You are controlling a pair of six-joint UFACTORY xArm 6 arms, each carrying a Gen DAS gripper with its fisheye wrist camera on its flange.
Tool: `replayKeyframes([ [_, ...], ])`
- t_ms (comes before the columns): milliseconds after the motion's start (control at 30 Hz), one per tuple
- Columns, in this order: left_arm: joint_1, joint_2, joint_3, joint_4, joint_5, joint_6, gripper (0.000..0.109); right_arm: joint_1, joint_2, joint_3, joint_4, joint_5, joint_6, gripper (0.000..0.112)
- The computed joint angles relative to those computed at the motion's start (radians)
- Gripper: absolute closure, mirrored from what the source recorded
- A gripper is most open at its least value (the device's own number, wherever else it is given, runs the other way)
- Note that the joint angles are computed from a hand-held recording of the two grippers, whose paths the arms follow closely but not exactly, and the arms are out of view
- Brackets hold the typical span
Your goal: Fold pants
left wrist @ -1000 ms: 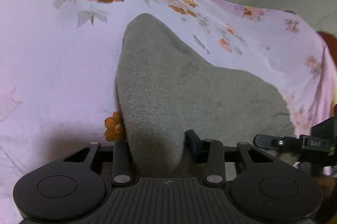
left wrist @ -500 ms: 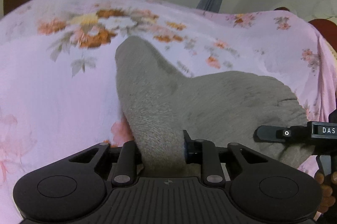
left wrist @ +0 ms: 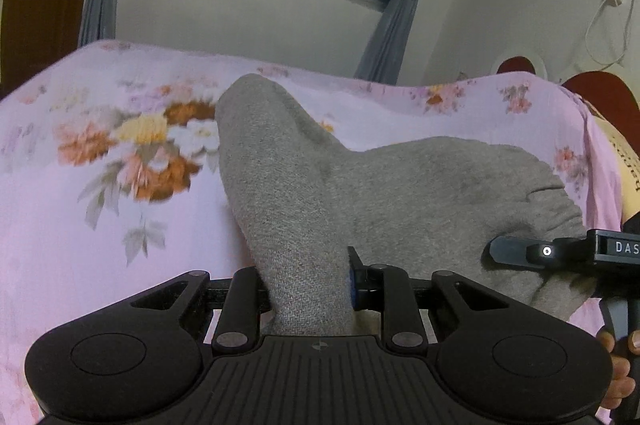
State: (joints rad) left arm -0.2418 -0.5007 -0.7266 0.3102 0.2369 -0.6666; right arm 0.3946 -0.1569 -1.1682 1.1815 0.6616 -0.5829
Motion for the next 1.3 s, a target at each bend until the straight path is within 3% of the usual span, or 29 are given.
replayKeyframes([
  [533, 0.081, 0.373, -0.28, 0.133, -0.094, -0.104, 0.085, -0.05, 0.332, -0.335, 0.015, 0.02, -0.009, 0.067],
  [900, 0.122, 0.531, -0.325, 0.25, -0.119, -0.178, 0.084, -0.057, 0.495, -0.428, -0.052, 0.023, 0.044, 0.066],
  [967, 0.119, 0.56, -0.324, 0.24, -0.099, -0.175, 0.081, -0.055, 0.512, -0.419, -0.105, 0.001, 0.086, 0.064],
  [1033, 0.129, 0.577, -0.323, 0.358, -0.08, -0.288, 0.059, -0.048, 0.521, -0.398, -0.167, -0.033, 0.131, 0.058],
  [1100, 0.142, 0.585, -0.314, 0.458, -0.073, -0.39, 0.045, -0.041, 0.52, -0.371, -0.192, -0.067, 0.146, 0.048],
  [1200, 0.157, 0.592, -0.302, 0.455, -0.101, -0.388, 0.042, -0.027, 0.503, -0.331, -0.185, -0.113, 0.13, 0.046],
  [1300, 0.146, 0.586, -0.314, 0.461, -0.057, -0.376, 0.036, -0.019, 0.487, -0.317, -0.218, -0.13, 0.171, 0.043],
])
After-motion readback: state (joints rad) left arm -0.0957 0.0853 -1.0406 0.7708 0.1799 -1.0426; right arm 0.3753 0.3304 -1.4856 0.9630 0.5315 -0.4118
